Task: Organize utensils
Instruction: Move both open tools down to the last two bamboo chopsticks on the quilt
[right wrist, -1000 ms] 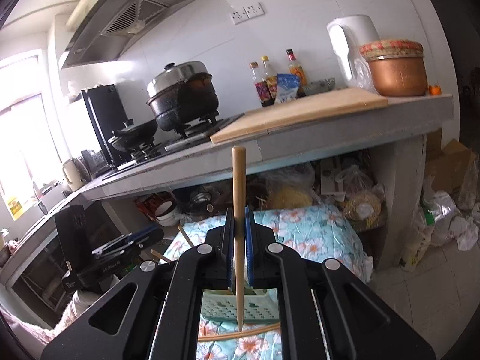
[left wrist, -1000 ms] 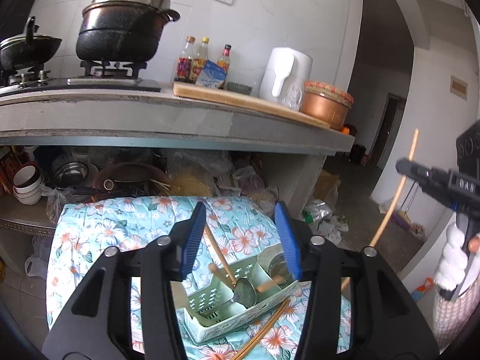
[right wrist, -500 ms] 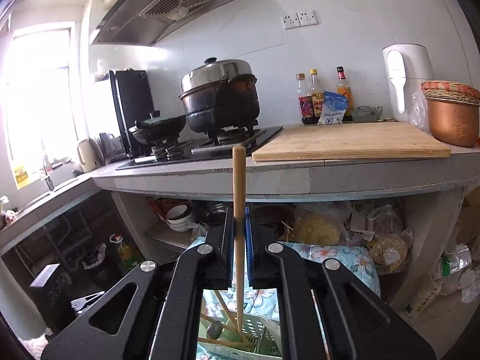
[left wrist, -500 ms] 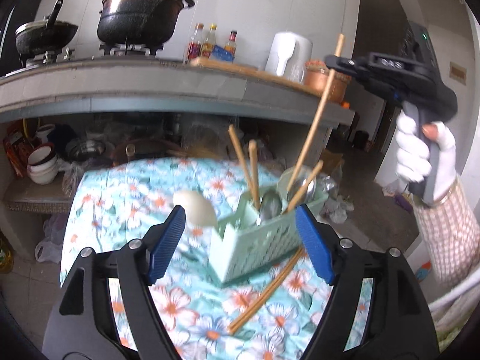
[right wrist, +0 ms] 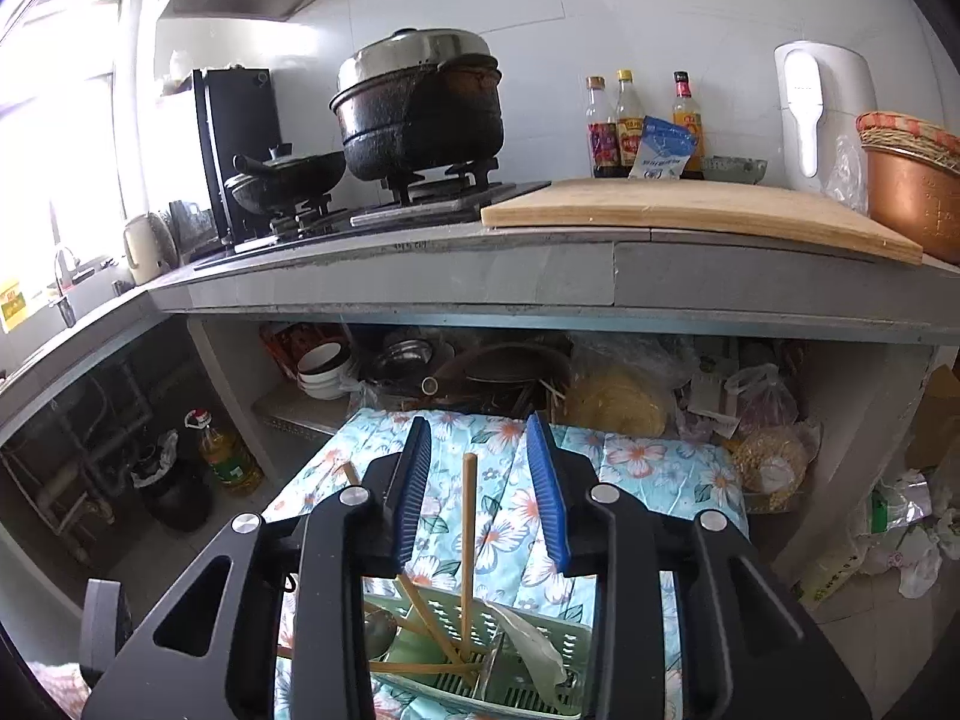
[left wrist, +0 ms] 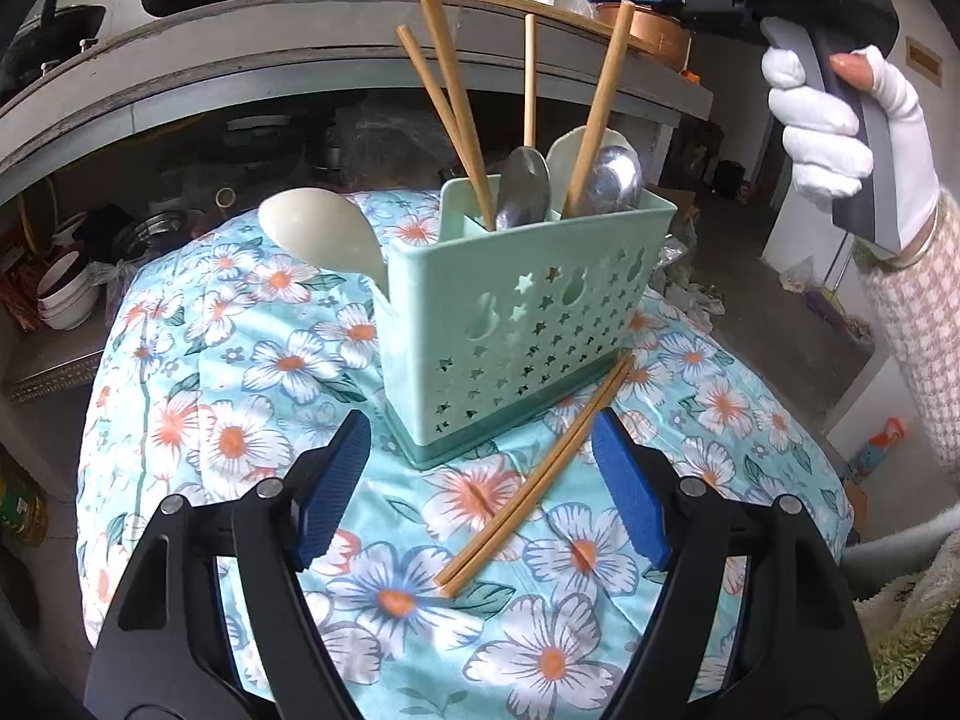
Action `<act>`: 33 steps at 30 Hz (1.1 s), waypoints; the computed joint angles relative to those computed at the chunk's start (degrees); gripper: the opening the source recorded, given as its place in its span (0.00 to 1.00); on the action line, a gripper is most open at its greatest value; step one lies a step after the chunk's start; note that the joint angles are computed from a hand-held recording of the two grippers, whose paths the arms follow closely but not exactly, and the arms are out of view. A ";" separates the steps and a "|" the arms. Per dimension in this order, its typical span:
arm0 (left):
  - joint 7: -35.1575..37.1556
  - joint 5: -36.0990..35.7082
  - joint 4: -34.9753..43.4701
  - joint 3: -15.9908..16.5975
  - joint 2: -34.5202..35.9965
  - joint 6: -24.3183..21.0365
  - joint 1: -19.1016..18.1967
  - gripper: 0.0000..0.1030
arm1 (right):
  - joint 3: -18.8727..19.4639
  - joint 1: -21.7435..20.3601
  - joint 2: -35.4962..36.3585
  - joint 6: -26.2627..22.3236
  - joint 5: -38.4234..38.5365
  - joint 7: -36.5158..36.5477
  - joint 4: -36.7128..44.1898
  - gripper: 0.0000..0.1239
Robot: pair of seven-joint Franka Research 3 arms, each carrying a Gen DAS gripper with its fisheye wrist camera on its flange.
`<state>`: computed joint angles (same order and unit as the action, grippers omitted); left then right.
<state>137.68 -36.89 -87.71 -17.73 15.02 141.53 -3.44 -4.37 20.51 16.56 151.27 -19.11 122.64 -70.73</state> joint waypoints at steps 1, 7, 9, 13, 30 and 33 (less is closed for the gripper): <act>0.35 -0.20 -0.03 -0.18 0.13 -0.31 -0.01 0.70 | -0.32 0.09 -0.87 0.68 -0.40 0.93 -1.05 0.30; 2.05 0.22 2.10 -1.04 2.21 -2.86 -0.59 0.70 | -0.38 -1.27 -11.41 8.42 -5.66 11.95 -15.75 0.30; 2.53 0.89 2.96 -1.35 3.21 -3.90 -0.97 0.70 | 0.74 -2.83 -15.29 11.20 -5.42 14.38 -21.99 0.31; 2.16 4.95 5.08 -1.54 5.71 -5.63 -2.49 0.63 | 3.43 -6.17 -22.25 11.25 -6.10 21.27 -33.98 0.31; -4.62 21.33 11.80 -2.57 12.28 -12.71 -7.07 0.21 | 10.21 -10.77 -27.52 15.41 19.49 23.14 -57.96 0.31; -5.97 20.10 13.89 -3.01 12.71 -18.42 -7.21 0.18 | 10.67 -10.69 -27.39 16.64 21.67 21.54 -58.66 0.31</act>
<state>131.71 -16.79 -73.82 -20.74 27.73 123.11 -10.65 6.30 9.83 -10.84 167.92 2.56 144.18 -129.39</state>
